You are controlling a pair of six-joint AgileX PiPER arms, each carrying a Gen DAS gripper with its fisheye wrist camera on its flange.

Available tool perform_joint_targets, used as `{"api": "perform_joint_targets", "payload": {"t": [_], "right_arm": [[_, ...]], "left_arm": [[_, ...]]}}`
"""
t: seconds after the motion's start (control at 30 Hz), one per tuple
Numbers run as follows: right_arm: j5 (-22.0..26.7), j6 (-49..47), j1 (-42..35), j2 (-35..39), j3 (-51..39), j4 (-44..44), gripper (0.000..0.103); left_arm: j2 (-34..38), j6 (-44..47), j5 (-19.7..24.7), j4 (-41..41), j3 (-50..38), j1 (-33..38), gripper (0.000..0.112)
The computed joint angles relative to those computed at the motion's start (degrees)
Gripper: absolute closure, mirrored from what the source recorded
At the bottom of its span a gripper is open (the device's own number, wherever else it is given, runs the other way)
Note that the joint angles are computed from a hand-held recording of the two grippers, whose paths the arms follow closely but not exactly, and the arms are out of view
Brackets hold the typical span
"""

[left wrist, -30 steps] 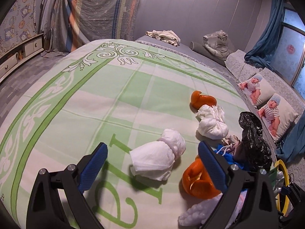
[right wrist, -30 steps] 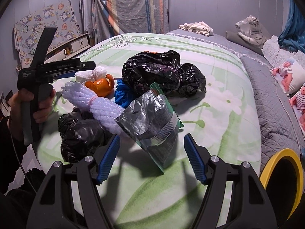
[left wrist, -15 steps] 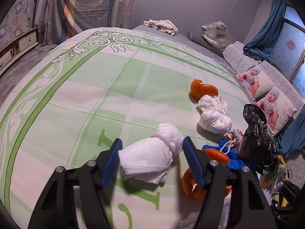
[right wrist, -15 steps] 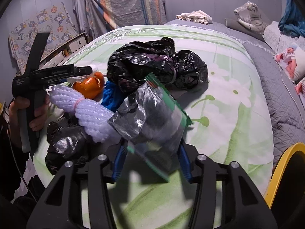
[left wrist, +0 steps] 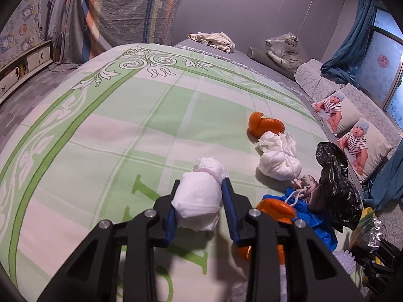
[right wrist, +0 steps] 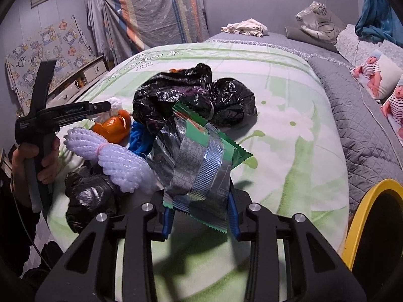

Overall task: Collect trash
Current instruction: 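Grasp the white cloth bundle with the left tool while the right tool grasps the green-silver snack bag, then carry the cloth bundle and snack bag with both tools over the yellow bin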

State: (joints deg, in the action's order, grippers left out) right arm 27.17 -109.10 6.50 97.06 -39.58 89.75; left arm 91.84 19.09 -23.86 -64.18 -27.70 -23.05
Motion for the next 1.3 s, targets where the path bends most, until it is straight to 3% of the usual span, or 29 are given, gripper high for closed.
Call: {"api": "perform_joint_targets", "payload": {"t": [0.27,0.43,0.87,1.03,1.3], "right_arm": [[3.8,-0.6,-3.6,-4.5,3.2,0.1,0.070],[6.8,-0.1,-6.3,-8.4,5.3,-0.3,0.070],[20.8,3.0,-22.3,-16.1,9.5,-5.8,0.070],[26.4,2.7,-30.1,-17.6,10.1,-7.8,0.070],[35.5,2.5,-43.4,-19.1,9.7,-11.2,0.070]], "left_arm": [[-3.8,-0.4,-2.8,-2.8,2.5,-1.4,0.087],[-8.4,6.7,-7.9,-12.1,3.6,-6.2,0.087],[-16.4,17.5,-18.3,-27.6,1.6,-20.5,0.087],[-15.7,21.6,-22.1,-31.3,-2.6,-26.7,0.087],[-10.8,28.1,-24.3,-33.7,-11.8,-33.6,0.087]]}}
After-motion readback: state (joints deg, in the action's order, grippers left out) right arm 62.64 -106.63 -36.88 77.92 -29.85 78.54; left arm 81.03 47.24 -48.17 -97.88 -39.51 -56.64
